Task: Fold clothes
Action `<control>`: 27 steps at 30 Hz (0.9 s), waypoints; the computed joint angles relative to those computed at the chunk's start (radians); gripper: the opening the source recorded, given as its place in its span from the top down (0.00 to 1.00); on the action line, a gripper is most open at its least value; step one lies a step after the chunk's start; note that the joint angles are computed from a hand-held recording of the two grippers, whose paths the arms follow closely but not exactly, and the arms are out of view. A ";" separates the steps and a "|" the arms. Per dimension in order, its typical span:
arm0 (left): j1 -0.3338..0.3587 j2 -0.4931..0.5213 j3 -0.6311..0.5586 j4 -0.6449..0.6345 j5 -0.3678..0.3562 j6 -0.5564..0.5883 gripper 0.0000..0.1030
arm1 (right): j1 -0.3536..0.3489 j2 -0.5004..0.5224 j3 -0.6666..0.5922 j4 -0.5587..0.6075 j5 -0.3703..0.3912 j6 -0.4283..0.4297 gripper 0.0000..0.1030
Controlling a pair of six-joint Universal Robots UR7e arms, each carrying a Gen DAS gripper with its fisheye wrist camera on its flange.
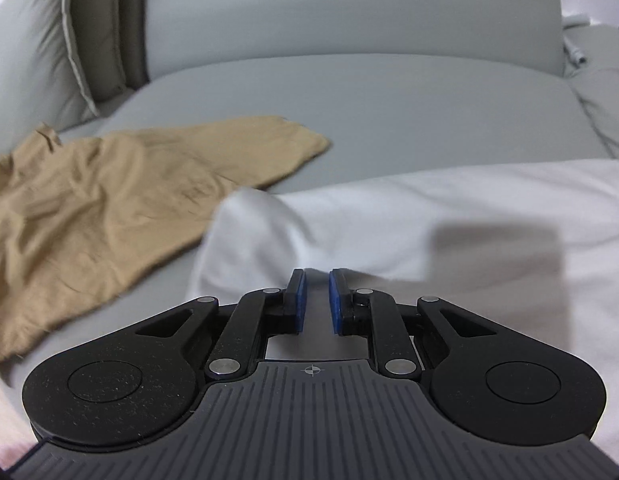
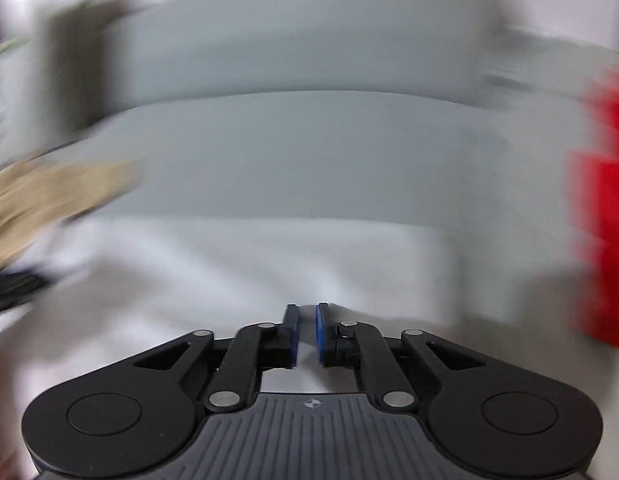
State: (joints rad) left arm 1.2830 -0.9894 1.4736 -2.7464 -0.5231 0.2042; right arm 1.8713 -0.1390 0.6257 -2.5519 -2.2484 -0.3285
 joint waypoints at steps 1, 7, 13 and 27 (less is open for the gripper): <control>-0.002 -0.003 -0.004 0.011 0.011 -0.004 0.83 | -0.001 0.011 -0.021 0.006 -0.063 0.022 1.00; -0.057 -0.076 0.078 0.005 -0.015 -0.034 0.82 | -0.016 -0.178 0.294 -0.197 0.180 0.040 0.85; -0.116 -0.127 0.195 0.103 -0.073 -0.133 0.78 | -0.003 -0.224 0.360 -0.055 0.390 0.015 0.86; -0.164 -0.202 0.184 0.543 0.080 -0.449 0.74 | 0.010 -0.319 0.522 -0.264 0.131 0.175 0.82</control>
State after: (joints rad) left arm 1.1185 -1.1915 1.6577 -2.2038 -0.4434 -0.2452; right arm 1.8808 -0.4584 1.1475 -2.8155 -2.1178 -0.1533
